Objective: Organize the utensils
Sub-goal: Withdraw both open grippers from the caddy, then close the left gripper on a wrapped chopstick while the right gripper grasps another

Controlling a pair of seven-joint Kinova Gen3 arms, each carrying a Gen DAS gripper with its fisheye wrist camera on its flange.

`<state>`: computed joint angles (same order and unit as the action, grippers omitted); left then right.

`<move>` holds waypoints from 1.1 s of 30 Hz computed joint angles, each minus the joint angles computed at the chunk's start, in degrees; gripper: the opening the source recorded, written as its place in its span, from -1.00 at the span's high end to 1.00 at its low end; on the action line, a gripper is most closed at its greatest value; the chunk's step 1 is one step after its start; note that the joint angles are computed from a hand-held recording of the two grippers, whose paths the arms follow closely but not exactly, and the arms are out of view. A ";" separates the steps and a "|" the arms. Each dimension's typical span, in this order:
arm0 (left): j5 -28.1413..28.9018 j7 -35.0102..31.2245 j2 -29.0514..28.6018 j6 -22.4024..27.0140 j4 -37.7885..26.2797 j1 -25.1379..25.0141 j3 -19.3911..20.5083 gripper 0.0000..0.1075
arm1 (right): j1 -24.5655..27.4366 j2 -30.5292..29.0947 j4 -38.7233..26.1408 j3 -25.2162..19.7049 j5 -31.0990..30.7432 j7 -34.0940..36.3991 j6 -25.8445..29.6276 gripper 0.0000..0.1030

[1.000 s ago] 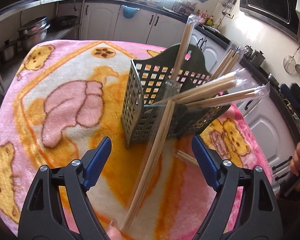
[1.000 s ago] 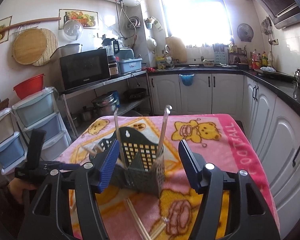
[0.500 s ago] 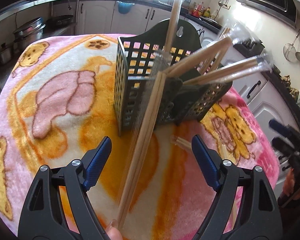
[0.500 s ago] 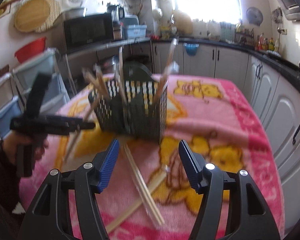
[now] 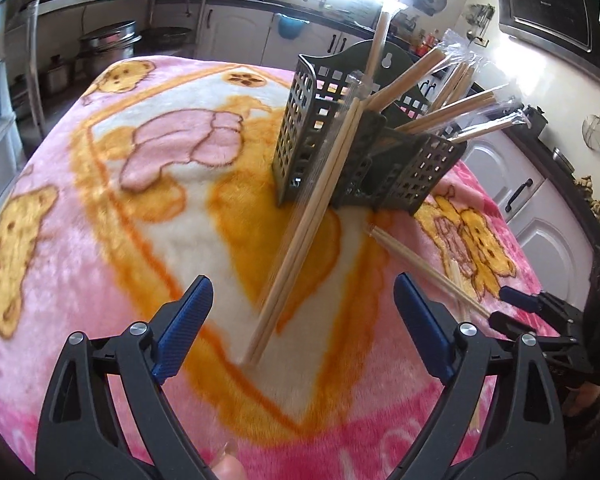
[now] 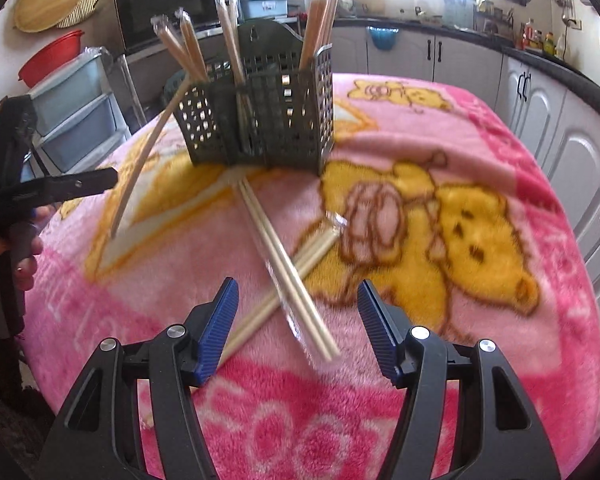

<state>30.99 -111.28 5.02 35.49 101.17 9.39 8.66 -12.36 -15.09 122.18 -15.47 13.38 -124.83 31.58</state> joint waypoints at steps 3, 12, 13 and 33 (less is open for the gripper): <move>0.67 -0.10 -1.39 -0.41 1.44 0.02 -0.14 -0.56 | -0.26 0.01 0.83 0.18 -0.45 0.05 -0.24 -0.15; 2.98 -2.33 -3.72 0.41 4.68 1.90 -0.20 -0.56 | 0.00 -0.47 3.04 0.48 -1.29 -0.20 -0.88 0.26; 3.47 -2.77 -3.76 0.60 4.92 2.10 -0.22 -0.56 | 0.16 -0.68 3.22 0.44 -1.23 -0.30 -0.91 0.33; 8.33 -9.00 0.59 8.07 3.82 8.00 4.16 -0.20 | 2.27 -8.86 2.51 -0.14 -4.82 4.19 -1.37 0.88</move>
